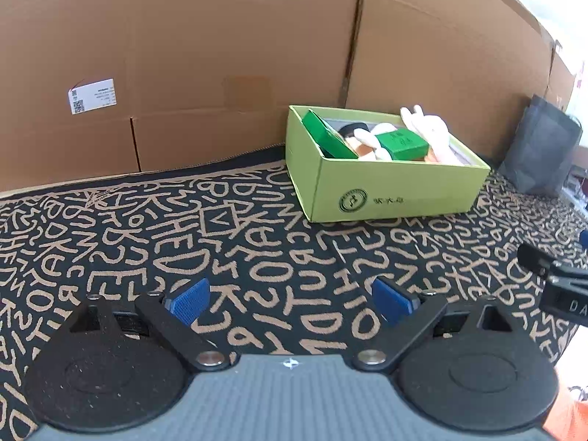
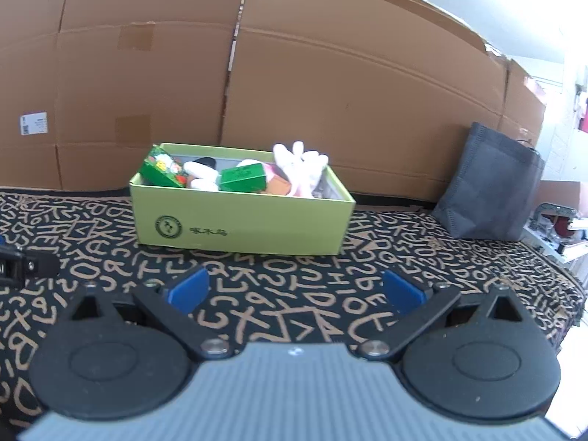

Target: Organize objects

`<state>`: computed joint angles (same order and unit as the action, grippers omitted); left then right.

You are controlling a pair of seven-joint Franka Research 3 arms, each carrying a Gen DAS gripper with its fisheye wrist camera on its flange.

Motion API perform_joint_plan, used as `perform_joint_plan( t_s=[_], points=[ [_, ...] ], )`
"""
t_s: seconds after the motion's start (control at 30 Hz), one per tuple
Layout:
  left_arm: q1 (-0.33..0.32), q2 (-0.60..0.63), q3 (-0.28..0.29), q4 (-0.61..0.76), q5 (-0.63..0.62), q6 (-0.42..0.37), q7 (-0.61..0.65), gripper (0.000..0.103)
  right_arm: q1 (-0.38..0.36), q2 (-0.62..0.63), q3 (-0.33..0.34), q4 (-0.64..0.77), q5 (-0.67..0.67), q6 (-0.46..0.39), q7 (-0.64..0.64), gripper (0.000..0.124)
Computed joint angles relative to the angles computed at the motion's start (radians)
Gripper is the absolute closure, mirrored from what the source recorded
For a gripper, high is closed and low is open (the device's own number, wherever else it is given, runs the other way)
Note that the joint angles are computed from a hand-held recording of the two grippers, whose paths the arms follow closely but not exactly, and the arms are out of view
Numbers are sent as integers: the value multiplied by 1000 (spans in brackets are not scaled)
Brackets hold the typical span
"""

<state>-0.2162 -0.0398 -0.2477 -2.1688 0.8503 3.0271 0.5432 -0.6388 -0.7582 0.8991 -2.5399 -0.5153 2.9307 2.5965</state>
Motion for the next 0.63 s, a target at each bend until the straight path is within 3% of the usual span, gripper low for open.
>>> perform_joint_plan(
  t_s=[0.33, 0.63],
  points=[
    [-35, 29, -10, 42, 52, -81, -36, 5, -17, 45, 12, 6, -21, 2, 6, 21],
    [-53, 51, 6, 53, 40, -68, -17, 5, -54, 94, 38, 28, -39, 22, 32, 21]
  ],
)
